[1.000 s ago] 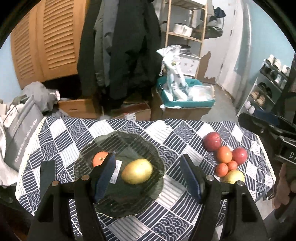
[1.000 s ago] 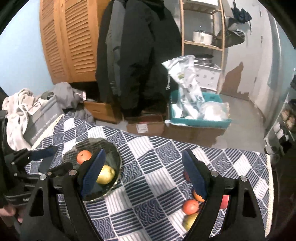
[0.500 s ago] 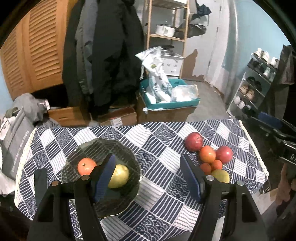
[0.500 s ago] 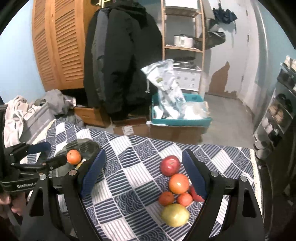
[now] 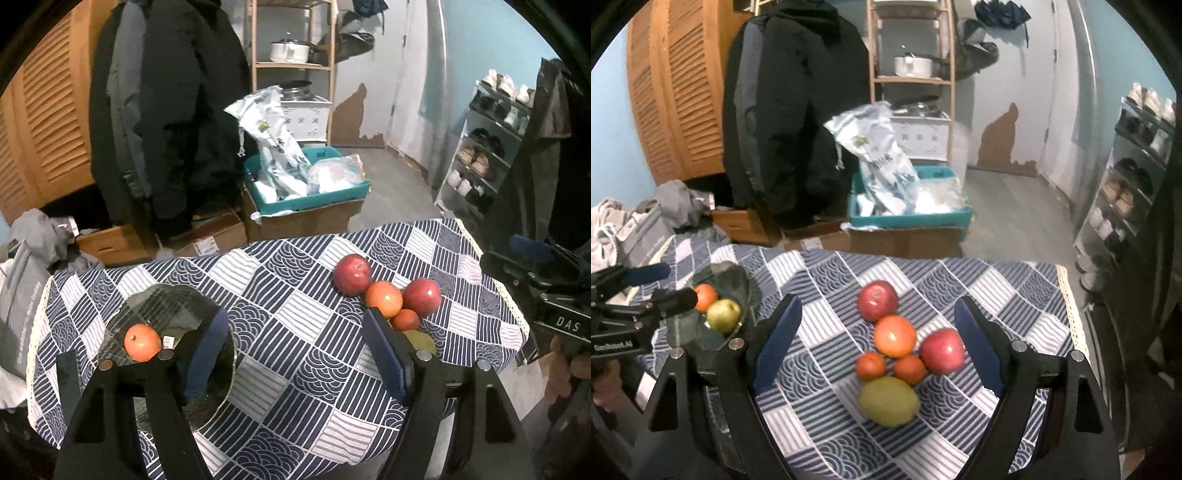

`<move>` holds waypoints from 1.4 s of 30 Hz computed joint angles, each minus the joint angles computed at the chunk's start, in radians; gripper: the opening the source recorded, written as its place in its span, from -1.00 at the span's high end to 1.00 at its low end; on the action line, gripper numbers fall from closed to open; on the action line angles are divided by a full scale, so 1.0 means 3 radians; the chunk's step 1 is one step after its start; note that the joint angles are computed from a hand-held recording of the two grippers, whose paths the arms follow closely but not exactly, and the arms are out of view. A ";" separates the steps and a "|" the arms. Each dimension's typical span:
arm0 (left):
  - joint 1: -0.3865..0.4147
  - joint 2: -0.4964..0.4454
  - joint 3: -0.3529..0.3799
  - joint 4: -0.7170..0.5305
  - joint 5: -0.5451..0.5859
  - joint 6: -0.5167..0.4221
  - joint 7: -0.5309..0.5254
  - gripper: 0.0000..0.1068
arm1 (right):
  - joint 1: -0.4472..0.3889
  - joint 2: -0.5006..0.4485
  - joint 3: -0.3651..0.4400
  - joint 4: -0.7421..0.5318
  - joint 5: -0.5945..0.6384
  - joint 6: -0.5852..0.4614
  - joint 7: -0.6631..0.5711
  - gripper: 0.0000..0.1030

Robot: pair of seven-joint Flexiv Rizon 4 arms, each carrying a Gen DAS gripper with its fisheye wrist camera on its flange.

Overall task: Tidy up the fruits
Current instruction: 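Withdraw both tools from the bowl and move the right tool to the fruit pile, then grasp the green pear with the right tool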

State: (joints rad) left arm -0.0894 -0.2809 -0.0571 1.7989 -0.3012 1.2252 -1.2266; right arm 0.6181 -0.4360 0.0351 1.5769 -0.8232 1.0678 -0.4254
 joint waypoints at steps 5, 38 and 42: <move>-0.0058 -0.0076 0.0016 -0.0074 0.0123 -0.0052 -0.0066 -0.44 | -0.0064 0.0007 0.0029 0.0094 0.0110 0.0044 -0.0022 -0.65; -0.0117 -0.0646 0.0123 -0.0408 0.0516 -0.0677 -0.0437 -0.44 | -0.0138 -0.0663 0.0336 -0.0362 0.1533 -0.0696 -0.1085 -0.65; -0.0122 -0.0681 0.0146 -0.0422 0.0533 -0.0744 -0.0507 -0.44 | -0.0119 -0.0734 0.0322 -0.0417 0.1576 -0.0774 -0.1133 -0.65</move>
